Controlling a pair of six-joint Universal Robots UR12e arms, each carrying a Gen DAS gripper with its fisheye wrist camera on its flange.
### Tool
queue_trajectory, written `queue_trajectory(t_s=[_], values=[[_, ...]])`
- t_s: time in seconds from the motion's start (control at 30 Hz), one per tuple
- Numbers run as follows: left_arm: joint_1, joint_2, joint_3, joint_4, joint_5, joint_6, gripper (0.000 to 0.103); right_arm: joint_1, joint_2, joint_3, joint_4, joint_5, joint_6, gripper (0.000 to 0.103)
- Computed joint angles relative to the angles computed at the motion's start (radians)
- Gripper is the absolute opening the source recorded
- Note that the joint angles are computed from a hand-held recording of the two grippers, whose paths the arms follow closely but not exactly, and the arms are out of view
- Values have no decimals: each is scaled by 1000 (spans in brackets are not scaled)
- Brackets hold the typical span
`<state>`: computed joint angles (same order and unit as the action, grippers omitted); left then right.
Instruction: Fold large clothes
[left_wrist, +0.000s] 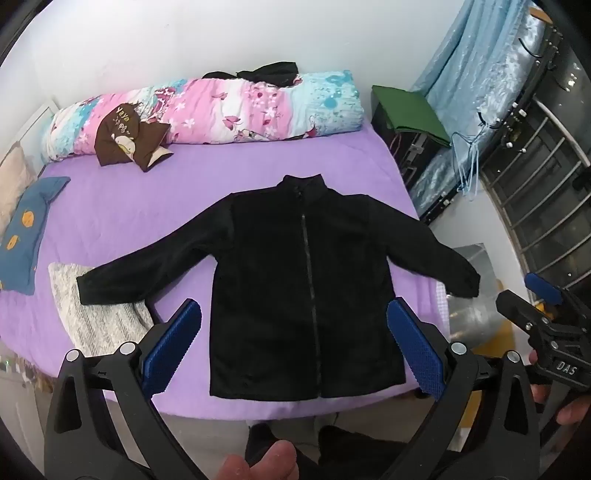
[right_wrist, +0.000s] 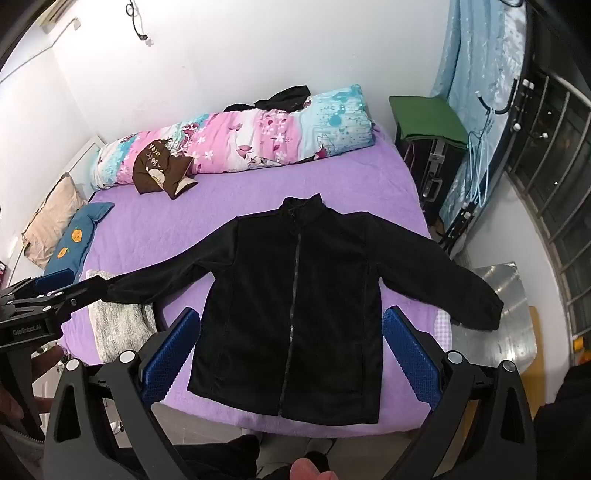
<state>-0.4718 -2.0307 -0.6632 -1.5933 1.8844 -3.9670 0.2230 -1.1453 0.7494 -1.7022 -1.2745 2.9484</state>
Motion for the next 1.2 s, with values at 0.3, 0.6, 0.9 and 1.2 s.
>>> queue_trajectory(t_s=[0.3,0.6,0.9,1.2], values=[[0,-1,2,-3,2,-4,97,0,3,-6,8,-3,-2,97],[-3,-9,18,-12,-3,-11,97,0,3,-6,7,-6,-4,97],[0,16,-34,19,-12,-16,97,0,3,-5,6,-5,-6,97],[6,19,-39,12,-16,-21,97,2,3,-6,6,-3,-7,97]])
